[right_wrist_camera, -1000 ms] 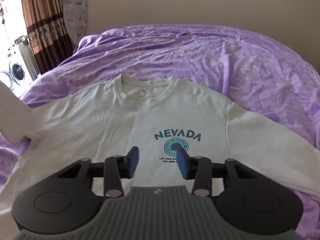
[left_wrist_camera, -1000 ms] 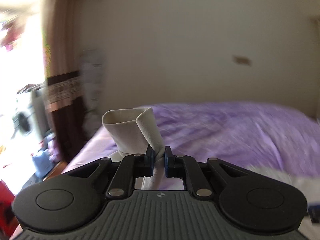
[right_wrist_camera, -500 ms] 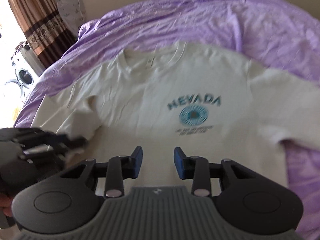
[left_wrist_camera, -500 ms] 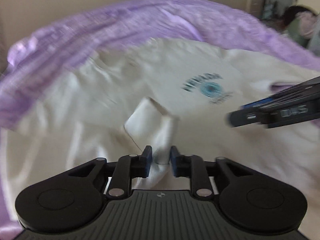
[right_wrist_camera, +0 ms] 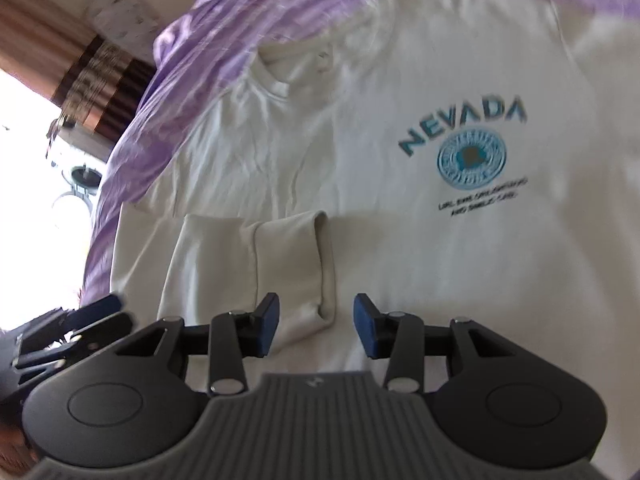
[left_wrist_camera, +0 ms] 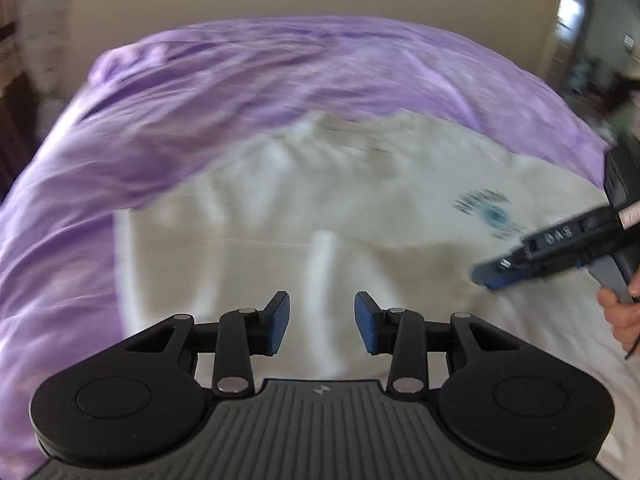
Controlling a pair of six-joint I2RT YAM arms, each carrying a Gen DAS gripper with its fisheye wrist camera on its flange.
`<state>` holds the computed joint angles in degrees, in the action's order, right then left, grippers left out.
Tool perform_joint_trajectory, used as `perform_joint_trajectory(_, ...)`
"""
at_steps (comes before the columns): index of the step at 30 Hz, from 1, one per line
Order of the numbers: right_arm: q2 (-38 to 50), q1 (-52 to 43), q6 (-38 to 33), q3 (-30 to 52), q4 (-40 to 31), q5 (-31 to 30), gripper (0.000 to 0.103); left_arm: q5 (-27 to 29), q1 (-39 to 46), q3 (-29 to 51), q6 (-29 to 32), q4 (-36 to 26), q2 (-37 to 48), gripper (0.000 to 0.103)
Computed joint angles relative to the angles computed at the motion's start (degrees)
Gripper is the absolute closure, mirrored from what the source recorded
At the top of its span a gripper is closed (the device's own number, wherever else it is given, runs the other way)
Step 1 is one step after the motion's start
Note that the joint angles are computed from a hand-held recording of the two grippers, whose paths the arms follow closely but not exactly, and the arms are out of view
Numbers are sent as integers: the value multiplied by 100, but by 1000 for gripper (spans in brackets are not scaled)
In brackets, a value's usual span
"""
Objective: Fold small clothes
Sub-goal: 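Carry the sleeve across the sweatshirt body with the left gripper and release, then grasp the sweatshirt side edge with the right gripper and fold it inward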
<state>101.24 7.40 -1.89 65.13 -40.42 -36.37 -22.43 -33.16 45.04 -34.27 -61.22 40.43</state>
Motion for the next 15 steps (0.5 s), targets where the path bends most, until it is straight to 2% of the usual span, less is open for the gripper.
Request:
perform_joint_trajectory(4, 644, 96, 749, 236, 223, -220, 64, 568, 1541, -28, 733, -271, -683, 58)
perform_joint_trajectory(8, 784, 259, 1195, 287, 459, -242, 67, 1379, 2915, -189, 1479, -272, -1053, 58)
perform_joint_trajectory(11, 501, 390, 1043, 245, 453, 54, 69, 1564, 3203, -363, 1710, -244, -1234, 58)
perform_joint_trajectory(15, 247, 373, 717, 195, 392, 90, 72, 1641, 3251, -608, 1759, -170, -1310, 58)
